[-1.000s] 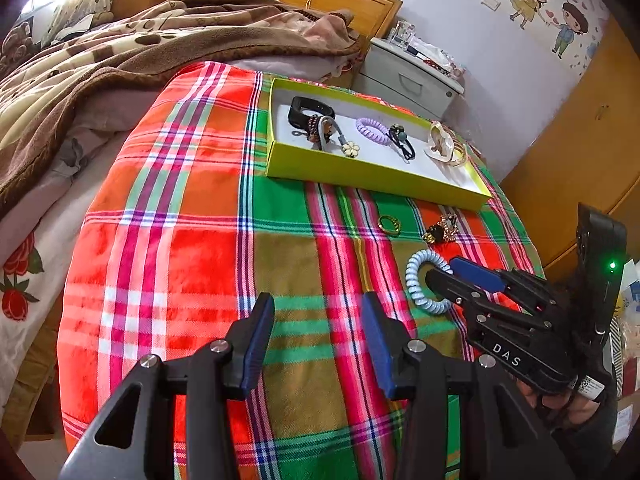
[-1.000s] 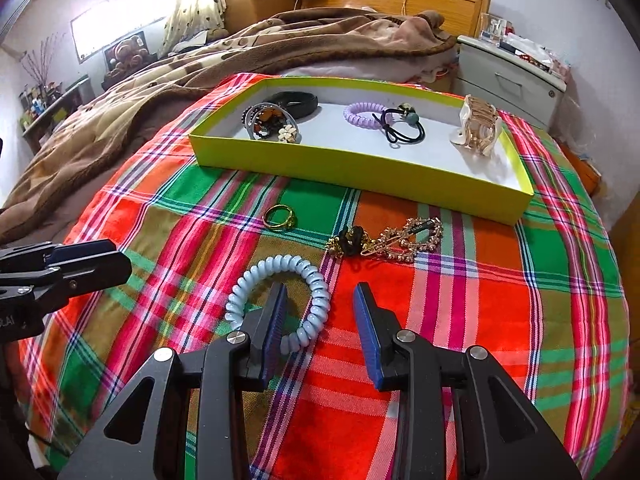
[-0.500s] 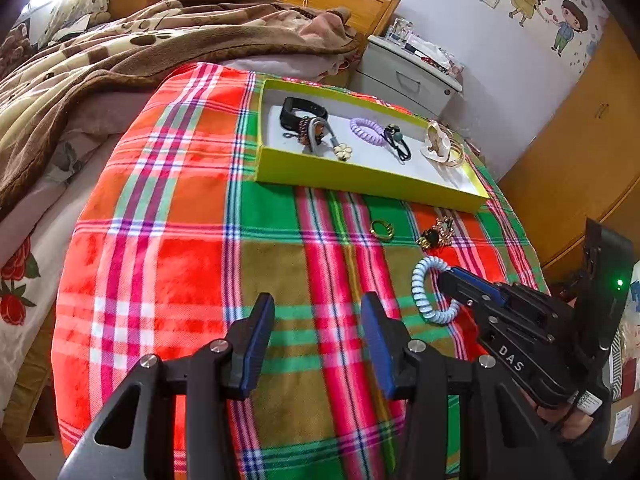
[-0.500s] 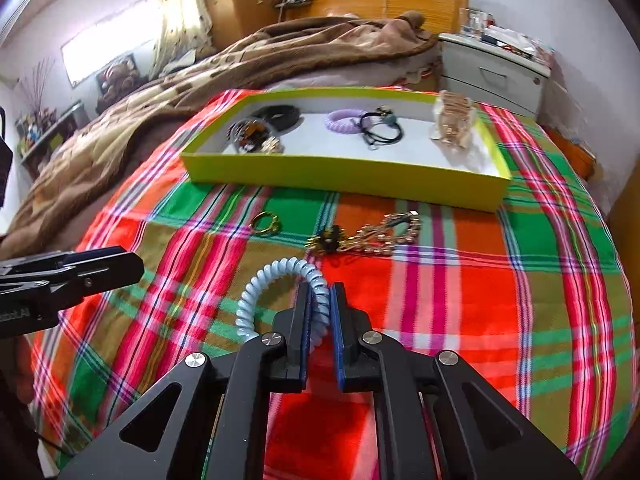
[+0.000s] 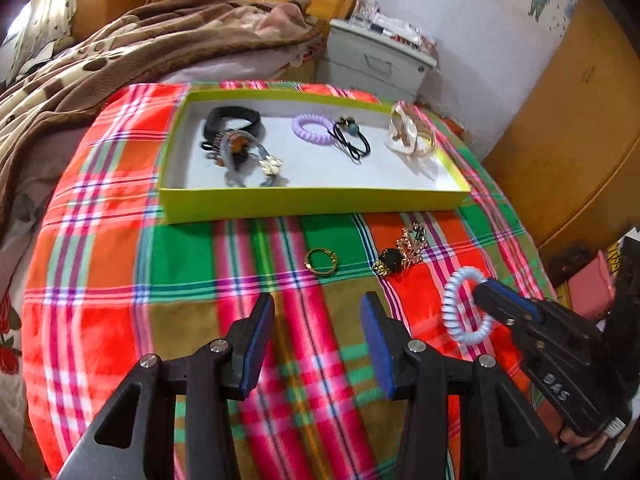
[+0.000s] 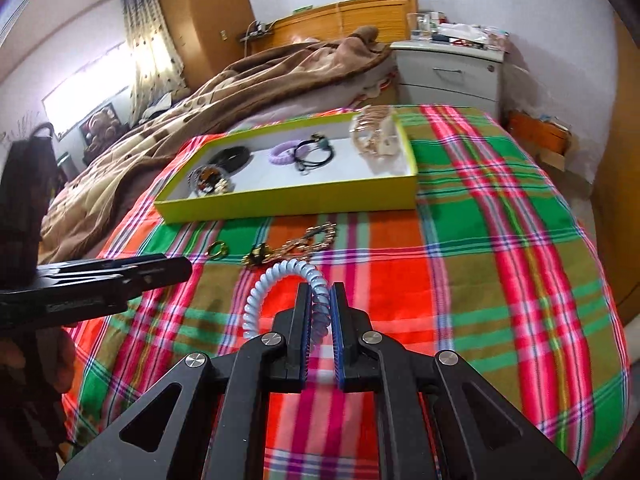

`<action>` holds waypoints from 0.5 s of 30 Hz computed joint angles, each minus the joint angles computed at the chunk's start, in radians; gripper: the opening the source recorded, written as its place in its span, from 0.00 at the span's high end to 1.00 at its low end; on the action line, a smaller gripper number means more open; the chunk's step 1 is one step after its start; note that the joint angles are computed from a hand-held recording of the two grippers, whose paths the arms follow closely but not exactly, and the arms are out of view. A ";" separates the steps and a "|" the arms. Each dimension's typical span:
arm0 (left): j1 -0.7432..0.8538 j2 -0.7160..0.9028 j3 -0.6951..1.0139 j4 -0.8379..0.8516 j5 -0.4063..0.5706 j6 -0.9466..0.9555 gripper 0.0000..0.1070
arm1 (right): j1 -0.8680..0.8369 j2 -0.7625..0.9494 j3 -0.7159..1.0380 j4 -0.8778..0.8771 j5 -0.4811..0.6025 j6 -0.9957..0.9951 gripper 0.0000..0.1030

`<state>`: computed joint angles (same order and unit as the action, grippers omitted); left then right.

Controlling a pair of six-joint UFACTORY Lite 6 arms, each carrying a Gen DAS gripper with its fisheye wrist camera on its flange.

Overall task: Organize jewelry
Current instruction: 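Grasp the light-blue coil hair tie with the right tool, then grasp the gold ring with the left tool while the right tool holds the coil tie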

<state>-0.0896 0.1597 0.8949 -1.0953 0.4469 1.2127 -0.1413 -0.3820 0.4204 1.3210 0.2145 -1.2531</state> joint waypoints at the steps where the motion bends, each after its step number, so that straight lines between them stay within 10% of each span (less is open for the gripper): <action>1: -0.014 0.008 0.005 0.003 -0.017 -0.013 0.56 | -0.013 -0.008 -0.005 0.005 0.000 -0.007 0.91; 15: -0.165 0.135 0.127 0.216 -0.174 -0.272 0.56 | -0.096 -0.027 -0.014 0.164 0.041 -0.199 0.91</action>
